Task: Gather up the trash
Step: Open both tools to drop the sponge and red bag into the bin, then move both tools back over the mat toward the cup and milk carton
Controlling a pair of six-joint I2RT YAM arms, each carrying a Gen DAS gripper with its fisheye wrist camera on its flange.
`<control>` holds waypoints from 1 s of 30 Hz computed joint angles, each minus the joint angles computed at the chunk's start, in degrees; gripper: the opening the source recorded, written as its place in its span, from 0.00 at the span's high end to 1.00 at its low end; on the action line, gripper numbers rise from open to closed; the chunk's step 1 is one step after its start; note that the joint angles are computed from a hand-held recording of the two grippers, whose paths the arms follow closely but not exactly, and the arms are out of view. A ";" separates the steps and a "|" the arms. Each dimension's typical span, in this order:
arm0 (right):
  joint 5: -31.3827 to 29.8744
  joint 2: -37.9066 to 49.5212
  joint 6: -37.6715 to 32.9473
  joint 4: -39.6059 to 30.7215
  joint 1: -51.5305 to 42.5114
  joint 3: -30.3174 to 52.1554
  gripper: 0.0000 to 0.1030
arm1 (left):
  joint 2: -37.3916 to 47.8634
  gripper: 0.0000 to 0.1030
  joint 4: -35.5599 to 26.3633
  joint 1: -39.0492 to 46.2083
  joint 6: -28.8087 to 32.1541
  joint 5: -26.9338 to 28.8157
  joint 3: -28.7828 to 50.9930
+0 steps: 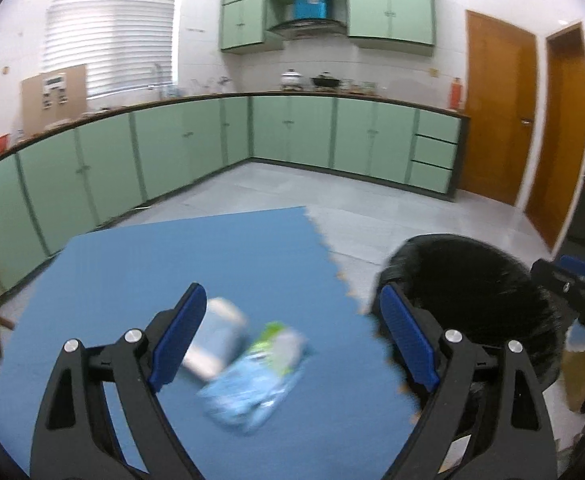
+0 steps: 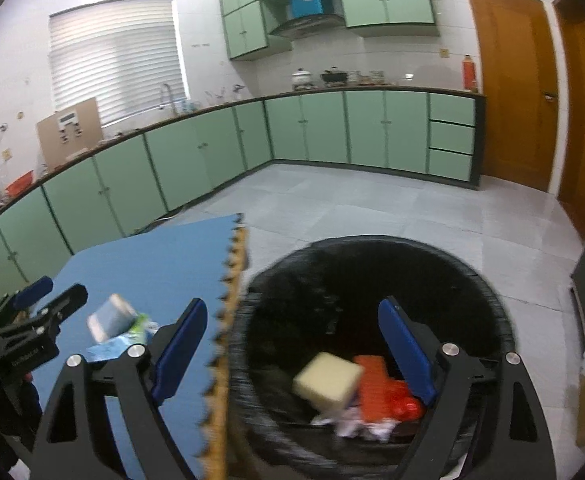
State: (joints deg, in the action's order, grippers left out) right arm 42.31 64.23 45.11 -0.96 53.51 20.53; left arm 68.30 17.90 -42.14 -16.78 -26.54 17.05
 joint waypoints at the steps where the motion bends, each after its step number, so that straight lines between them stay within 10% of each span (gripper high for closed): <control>1: 0.27 3.25 0.30 1.39 1.31 1.59 0.17 | -2.58 0.16 -0.88 1.75 0.92 0.49 -1.47; 14: -2.86 36.74 0.88 7.70 10.27 24.14 0.17 | -23.42 0.16 -11.13 36.10 14.76 20.58 -12.14; 30: -7.68 56.08 1.22 3.10 10.88 41.35 0.17 | -8.66 0.16 2.00 52.24 22.58 33.24 -13.74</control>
State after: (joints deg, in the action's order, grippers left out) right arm 34.63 120.31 46.33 2.15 64.39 61.88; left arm 59.64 19.89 10.10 5.80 6.71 3.31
